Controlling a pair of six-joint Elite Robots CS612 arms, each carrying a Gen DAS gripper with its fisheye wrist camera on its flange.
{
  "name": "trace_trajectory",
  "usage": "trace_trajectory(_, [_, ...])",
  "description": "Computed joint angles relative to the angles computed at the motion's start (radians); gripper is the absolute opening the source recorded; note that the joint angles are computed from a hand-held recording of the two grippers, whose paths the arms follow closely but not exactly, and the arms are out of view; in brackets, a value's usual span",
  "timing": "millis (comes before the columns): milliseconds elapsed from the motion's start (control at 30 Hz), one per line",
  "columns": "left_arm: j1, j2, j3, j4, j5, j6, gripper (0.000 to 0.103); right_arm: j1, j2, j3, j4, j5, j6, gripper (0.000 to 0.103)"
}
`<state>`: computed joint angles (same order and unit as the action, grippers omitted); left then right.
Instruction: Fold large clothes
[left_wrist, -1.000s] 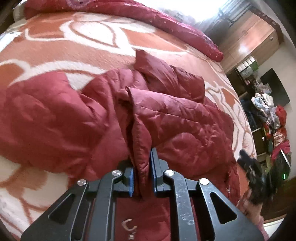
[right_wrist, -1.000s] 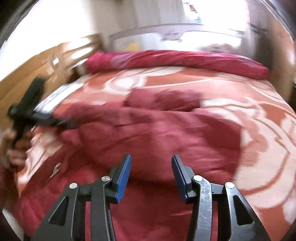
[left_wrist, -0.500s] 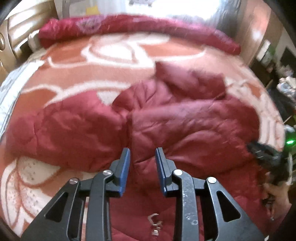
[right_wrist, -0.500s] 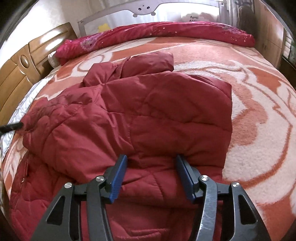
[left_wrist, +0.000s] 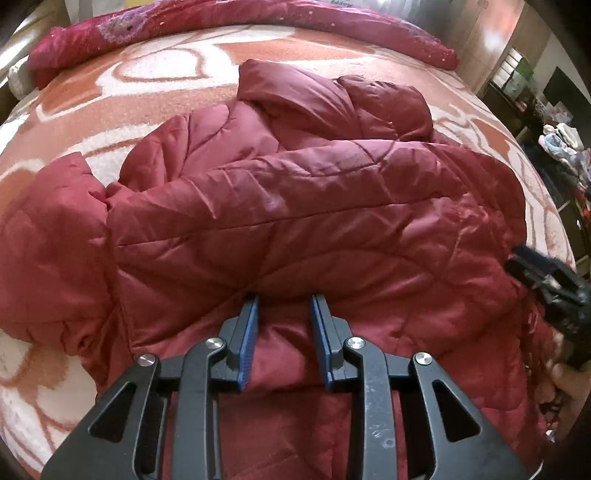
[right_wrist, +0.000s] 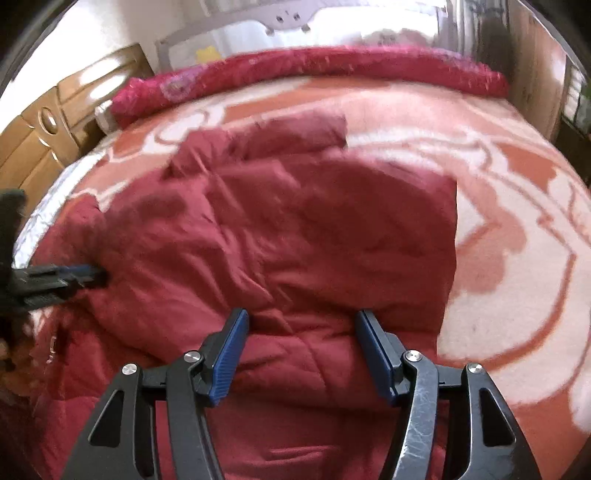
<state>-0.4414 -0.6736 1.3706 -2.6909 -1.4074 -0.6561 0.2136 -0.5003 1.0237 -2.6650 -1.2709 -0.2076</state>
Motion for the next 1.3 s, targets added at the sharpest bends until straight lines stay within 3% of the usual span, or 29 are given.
trace_trajectory(100, [-0.003,0.003,-0.008,0.019,0.012,0.006,0.026,0.008,0.012,-0.026,0.003,0.003,-0.016,0.062])
trace_trajectory(233, [0.001,0.010,-0.004,-0.003,0.003,0.007,0.026,0.021,0.068,-0.122,0.145,-0.060,-0.031,0.064])
trace_trajectory(300, [-0.001,0.012,0.006,-0.030,0.008,0.010,0.027,0.015,0.080,-0.134,0.150,-0.036,-0.019,0.065])
trace_trajectory(533, [0.000,0.014,0.017,-0.068,0.018,-0.015,0.027,0.021,0.081,-0.124,0.120,-0.058,-0.029,0.065])
trace_trajectory(867, [0.016,-0.070,0.171,-0.243,-0.035,-0.129,0.027,0.022,0.077,-0.119,0.116,-0.067,-0.029,0.066])
trace_trajectory(933, [0.021,-0.090,0.208,-0.282,-0.034,-0.158,0.030,0.022,0.066,-0.107,0.110,-0.069,-0.020,0.065])
trace_trajectory(1067, [0.029,-0.124,0.275,-0.317,0.008,-0.221,0.047,0.012,0.018,-0.027,0.031,-0.017,0.029,0.066])
trace_trajectory(1300, [0.055,-0.153,0.373,-0.401,0.011,-0.357,0.047,0.005,-0.081,0.129,-0.032,0.098,-0.008,0.066])
